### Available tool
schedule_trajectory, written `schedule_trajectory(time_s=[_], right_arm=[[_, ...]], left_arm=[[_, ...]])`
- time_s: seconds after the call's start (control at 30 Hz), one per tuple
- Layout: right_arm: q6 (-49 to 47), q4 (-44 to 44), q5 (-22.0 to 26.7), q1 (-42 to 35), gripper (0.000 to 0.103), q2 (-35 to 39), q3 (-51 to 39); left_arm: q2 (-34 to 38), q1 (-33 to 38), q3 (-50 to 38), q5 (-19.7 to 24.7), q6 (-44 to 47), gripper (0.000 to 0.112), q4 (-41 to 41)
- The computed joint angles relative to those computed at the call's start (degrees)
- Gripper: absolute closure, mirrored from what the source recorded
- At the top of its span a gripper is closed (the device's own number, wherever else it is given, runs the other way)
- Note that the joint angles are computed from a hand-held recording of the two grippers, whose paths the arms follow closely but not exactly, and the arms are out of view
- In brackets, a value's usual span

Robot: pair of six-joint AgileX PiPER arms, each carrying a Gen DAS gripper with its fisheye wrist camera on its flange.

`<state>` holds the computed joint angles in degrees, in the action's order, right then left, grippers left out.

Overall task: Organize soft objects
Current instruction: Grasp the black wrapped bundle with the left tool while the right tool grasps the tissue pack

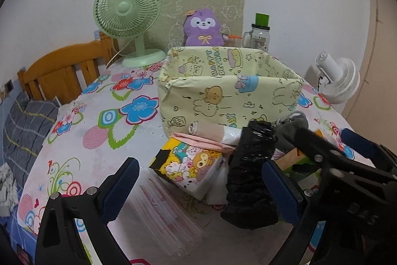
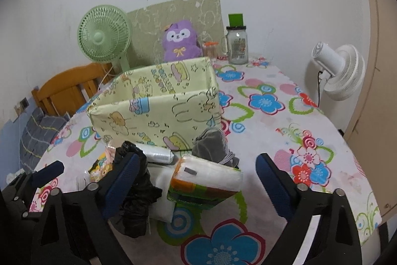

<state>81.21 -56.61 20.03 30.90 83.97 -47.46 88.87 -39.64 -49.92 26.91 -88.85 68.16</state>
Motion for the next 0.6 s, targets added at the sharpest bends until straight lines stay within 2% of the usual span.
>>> schedule_trajectory(time_s=[0.13, 0.2, 0.27, 0.37, 0.47, 0.6], right_arm=[[-2.1, 1.9, -1.0, -0.8, 0.029, 1.2, -0.2], [-3.6, 3.9, -1.2, -1.6, 0.044, 1.3, -0.3], [-5.8, 6.6, -3.4, -3.2, 0.045, 1.0, 0.4], [-6.2, 6.3, -3.4, -3.5, 0.047, 0.4, 0.8], [-4.9, 4.2, -3.3, -3.7, 0.047, -0.6, 1.5], [-4.3, 3.4, -4.2, -5.0, 0.047, -1.9, 2.8]], left_arm=[[1.4, -0.9, -1.1, 0.5, 1.1, 0.013, -0.8], [1.7, -1.1, -1.4, 0.4, 1.4, 0.013, -1.1], [2.1, -1.3, -1.9, 0.2, 1.8, 0.013, -1.6], [3.0, -2.3, -3.1, 1.3, 1.9, 0.014, -1.5], [5.4, -4.1, -5.6, 4.5, 3.5, 0.026, -2.4], [8.0, -4.7, -8.3, 5.0, 6.8, 0.033, -5.4]])
